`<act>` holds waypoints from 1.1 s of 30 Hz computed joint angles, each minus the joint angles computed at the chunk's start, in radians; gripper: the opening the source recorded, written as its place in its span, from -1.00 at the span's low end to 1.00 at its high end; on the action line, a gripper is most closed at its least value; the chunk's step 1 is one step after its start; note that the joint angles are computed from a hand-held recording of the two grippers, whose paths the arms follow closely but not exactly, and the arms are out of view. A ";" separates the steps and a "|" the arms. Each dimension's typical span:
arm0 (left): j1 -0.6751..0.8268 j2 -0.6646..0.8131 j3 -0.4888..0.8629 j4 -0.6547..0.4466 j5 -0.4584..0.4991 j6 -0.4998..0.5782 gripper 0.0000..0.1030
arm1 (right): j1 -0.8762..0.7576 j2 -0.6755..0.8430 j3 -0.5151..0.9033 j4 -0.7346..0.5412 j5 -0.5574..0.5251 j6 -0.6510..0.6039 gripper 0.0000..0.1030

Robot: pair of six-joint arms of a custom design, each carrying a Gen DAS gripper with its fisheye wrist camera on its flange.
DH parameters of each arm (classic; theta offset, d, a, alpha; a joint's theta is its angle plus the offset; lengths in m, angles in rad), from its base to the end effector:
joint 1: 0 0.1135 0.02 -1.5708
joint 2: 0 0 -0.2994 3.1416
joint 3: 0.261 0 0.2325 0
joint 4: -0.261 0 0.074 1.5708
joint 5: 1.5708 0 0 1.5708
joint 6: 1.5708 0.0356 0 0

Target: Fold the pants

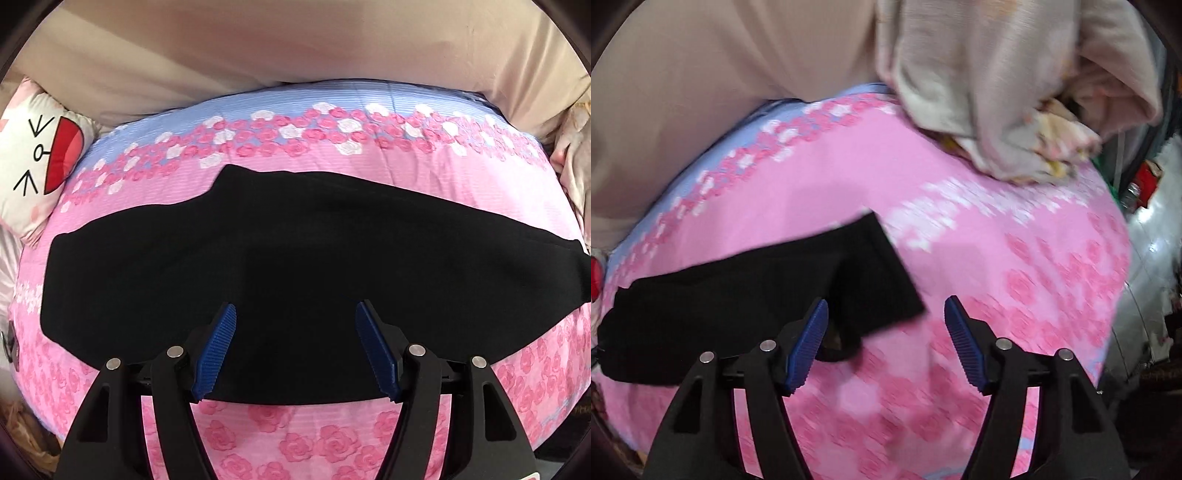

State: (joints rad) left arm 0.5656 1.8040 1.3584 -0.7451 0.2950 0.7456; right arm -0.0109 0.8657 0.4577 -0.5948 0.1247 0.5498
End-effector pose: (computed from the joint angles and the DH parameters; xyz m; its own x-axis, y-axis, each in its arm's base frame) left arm 0.3077 0.1830 0.2618 -0.8621 0.2216 -0.4557 0.2221 0.9736 0.0533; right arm 0.1147 -0.0057 0.2153 -0.6781 0.5259 -0.5135 0.5067 0.8405 0.1917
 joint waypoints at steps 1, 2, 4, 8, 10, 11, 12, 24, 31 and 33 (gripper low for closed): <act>-0.008 -0.004 -0.001 -0.007 0.008 -0.004 0.27 | -0.034 0.050 0.001 0.056 -0.039 -0.034 0.25; -0.018 -0.013 -0.008 -0.004 0.009 -0.011 0.27 | -0.040 0.122 0.036 0.070 -0.068 -0.028 0.25; -0.036 -0.035 -0.020 0.001 0.005 -0.017 0.27 | -0.091 0.184 0.067 0.096 -0.153 -0.074 0.25; -0.030 -0.073 -0.033 0.014 0.022 -0.018 0.38 | -0.084 0.057 0.154 -0.059 -0.153 -0.106 0.25; -0.021 -0.076 -0.041 0.027 0.024 -0.011 0.40 | -0.145 -0.005 0.182 -0.131 -0.224 -0.121 0.26; -0.018 -0.073 -0.042 0.030 0.021 -0.009 0.40 | -0.195 -0.008 0.184 -0.138 -0.273 -0.139 0.30; -0.018 -0.068 -0.045 0.035 0.015 -0.013 0.40 | -0.221 -0.004 0.187 -0.141 -0.299 -0.138 0.33; -0.042 -0.114 -0.096 0.050 0.008 -0.061 0.40 | 0.052 0.259 0.235 0.059 -0.314 -0.291 -0.88; -0.016 -0.088 -0.139 0.108 -0.031 -0.079 0.40 | 0.108 0.111 0.133 -0.029 0.014 -0.396 -0.26; -0.021 -0.081 -0.140 0.099 -0.047 -0.091 0.40 | 0.013 0.262 0.009 0.054 0.049 -0.425 -0.17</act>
State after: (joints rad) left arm 0.5445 1.7229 1.2183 -0.6461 0.2479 0.6550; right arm 0.0021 1.1276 0.4668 -0.5403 0.1735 0.1244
